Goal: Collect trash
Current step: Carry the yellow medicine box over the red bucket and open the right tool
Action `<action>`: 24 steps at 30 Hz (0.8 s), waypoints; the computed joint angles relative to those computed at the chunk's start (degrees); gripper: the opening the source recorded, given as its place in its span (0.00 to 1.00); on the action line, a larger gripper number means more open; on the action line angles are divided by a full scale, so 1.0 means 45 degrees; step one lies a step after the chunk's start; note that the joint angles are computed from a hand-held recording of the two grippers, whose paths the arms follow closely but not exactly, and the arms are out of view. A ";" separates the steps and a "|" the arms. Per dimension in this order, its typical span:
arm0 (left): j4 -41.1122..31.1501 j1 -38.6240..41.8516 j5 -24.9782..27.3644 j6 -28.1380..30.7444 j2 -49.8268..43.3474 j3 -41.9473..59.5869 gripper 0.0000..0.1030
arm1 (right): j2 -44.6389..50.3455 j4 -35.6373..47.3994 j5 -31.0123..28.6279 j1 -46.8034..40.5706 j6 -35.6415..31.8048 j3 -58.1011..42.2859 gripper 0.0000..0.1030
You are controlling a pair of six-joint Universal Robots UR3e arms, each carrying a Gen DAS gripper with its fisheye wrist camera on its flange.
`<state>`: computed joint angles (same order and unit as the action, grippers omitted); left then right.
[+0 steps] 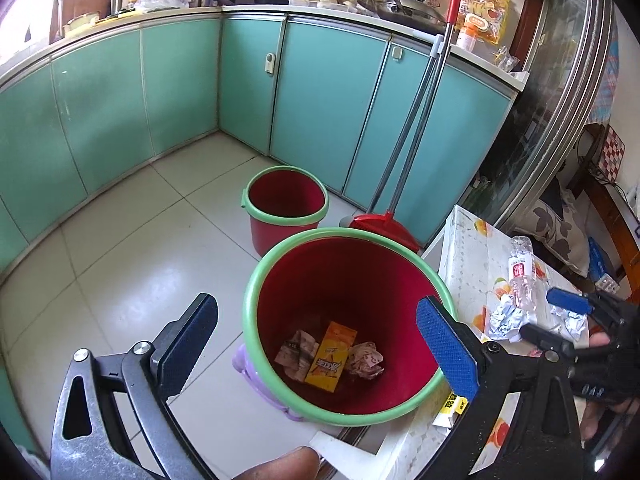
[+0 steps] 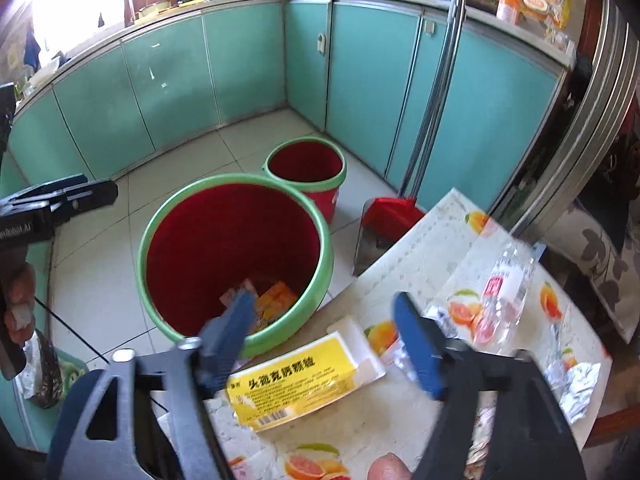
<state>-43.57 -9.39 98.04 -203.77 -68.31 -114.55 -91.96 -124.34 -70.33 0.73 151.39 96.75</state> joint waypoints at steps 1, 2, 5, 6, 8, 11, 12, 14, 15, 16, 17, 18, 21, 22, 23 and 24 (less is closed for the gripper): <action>0.0069 -0.0070 0.0013 -0.0018 -0.0052 0.0011 0.97 | -0.0147 0.0180 0.0090 -0.0142 0.0200 0.0459 0.86; 0.0159 -0.0105 -0.0041 -0.0038 -0.0096 0.0010 0.97 | -0.0250 0.0364 0.0114 -0.0245 0.0361 0.0766 0.86; 0.0296 -0.0322 0.0013 -0.0114 -0.0159 -0.0015 0.97 | -0.0634 0.0631 0.0332 -0.0749 0.0877 0.1933 0.86; 0.0321 -0.0347 -0.0027 -0.0122 -0.0174 -0.0028 0.97 | -0.0555 0.0786 0.0311 -0.0824 0.1089 0.2070 0.86; 0.0349 -0.0411 -0.0033 -0.0173 -0.0191 -0.0061 0.97 | -0.0304 0.1098 0.0595 -0.1059 0.1597 0.2310 0.86; 0.0291 -0.0526 0.0035 -0.0246 -0.0123 -0.0140 0.97 | 0.0147 0.1032 0.0849 -0.1037 0.2308 0.2465 0.86; 0.0272 -0.0511 0.0017 -0.0258 -0.0098 -0.0166 0.97 | 0.0343 0.0962 0.0815 -0.0966 0.2566 0.2351 0.86; 0.0224 -0.0557 0.0052 -0.0316 -0.0064 -0.0185 0.97 | 0.0832 0.0914 0.1100 -0.0908 0.3122 0.2079 0.86; 0.0196 -0.0566 0.0062 -0.0316 -0.0053 -0.0180 0.97 | 0.1075 0.0874 0.1071 -0.0802 0.3422 0.1921 0.86; 0.0181 -0.0576 0.0063 -0.0312 -0.0040 -0.0182 0.97 | 0.1351 0.0818 0.0797 -0.0569 0.3800 0.1679 0.86; 0.0168 -0.0589 0.0060 -0.0316 -0.0024 -0.0176 0.97 | 0.1565 0.0712 0.0509 -0.0369 0.4134 0.1555 0.86; 0.0145 -0.0588 0.0054 -0.0302 0.0002 -0.0173 0.97 | 0.1582 0.0580 0.0403 -0.0291 0.4391 0.1665 0.86; 0.0139 -0.0608 0.0078 -0.0273 0.0087 -0.0171 0.97 | 0.1475 0.0398 0.0553 -0.0484 0.4488 0.2078 0.83; 0.0150 -0.0587 0.0052 -0.0261 0.0115 -0.0183 0.97 | 0.1554 0.0375 0.0697 -0.0573 0.4365 0.2089 0.67; 0.0178 -0.0572 0.0026 -0.0256 0.0128 -0.0203 0.97 | 0.1479 0.0524 0.0865 -0.0702 0.4168 0.2180 0.54; 0.0207 -0.0591 0.0050 -0.0263 0.0104 -0.0207 0.97 | 0.1337 0.0522 0.1032 -0.0842 0.3969 0.2359 0.52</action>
